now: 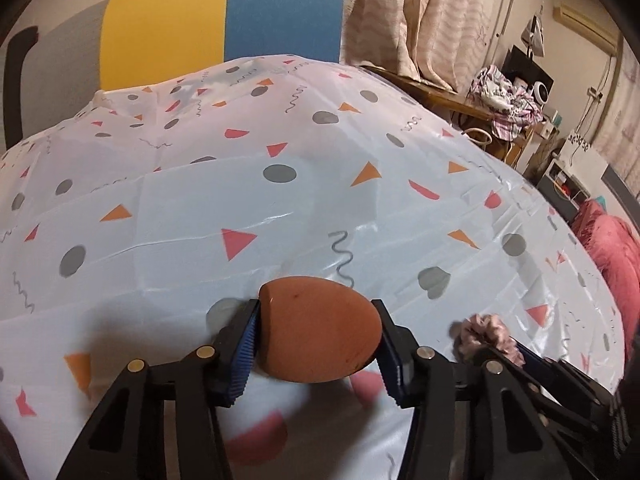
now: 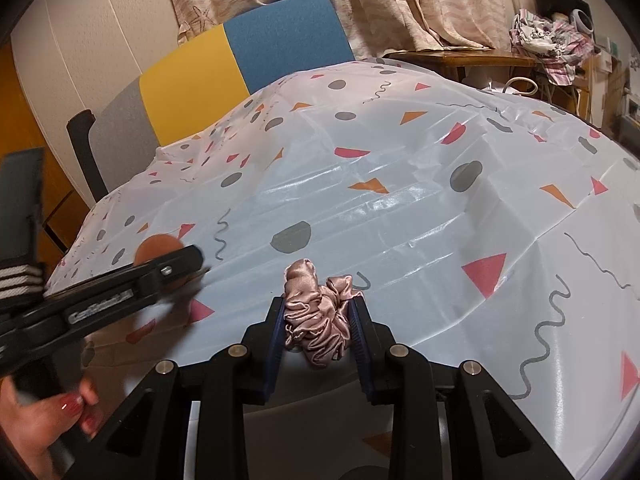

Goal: Organize rigid objects
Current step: 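Grasp the brown makeup sponge with the left tool while the right tool holds the scrunchie, then carry the brown makeup sponge into the tray beside the green dome and release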

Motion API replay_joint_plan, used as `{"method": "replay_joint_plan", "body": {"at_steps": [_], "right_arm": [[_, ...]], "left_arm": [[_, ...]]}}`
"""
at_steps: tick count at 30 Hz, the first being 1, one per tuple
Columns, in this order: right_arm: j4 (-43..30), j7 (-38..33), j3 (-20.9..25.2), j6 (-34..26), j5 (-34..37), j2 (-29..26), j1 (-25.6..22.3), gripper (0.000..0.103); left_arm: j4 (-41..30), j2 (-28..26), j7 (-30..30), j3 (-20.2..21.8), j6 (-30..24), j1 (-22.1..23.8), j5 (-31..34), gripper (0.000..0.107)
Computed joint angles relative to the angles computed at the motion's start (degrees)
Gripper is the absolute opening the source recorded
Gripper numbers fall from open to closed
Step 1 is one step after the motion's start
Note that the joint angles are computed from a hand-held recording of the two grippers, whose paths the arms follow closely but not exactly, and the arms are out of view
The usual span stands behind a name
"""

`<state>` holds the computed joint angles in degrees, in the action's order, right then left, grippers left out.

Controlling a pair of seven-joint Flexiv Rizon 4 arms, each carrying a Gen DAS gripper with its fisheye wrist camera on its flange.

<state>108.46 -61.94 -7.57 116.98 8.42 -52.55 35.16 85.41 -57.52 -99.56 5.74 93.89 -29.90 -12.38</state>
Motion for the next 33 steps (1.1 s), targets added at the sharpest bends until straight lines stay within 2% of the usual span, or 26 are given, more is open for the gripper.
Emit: {"method": "replay_joint_plan", "body": {"at_steps": [12,21,26,33], "right_arm": [[-0.15,0.03,-3.41,-1.85,2.08,-0.1,3.51,0.031],[0.16,0.77,-10.55,-5.75,3.76,-0.49,10.19,0.031],[0.54,1.77,-13.56,-7.26,3.41,-0.83,12.75,0.031],[1.11,3.76,-19.06,-9.95,2.43,-1.97,17.58,0.032]], "left_arm": [[20.56,9.92,-2.14,-10.98,15.2,6.92,-0.37,0.052],[37.75,16.45,-8.55,-16.83,27.48,12.23,3.9,0.052],[45.19,20.31,-12.09,-16.37,32.13,13.47,6.13,0.053],[55.23,25.5,-16.18,-13.52,38.93,14.53,7.08,0.053]]}}
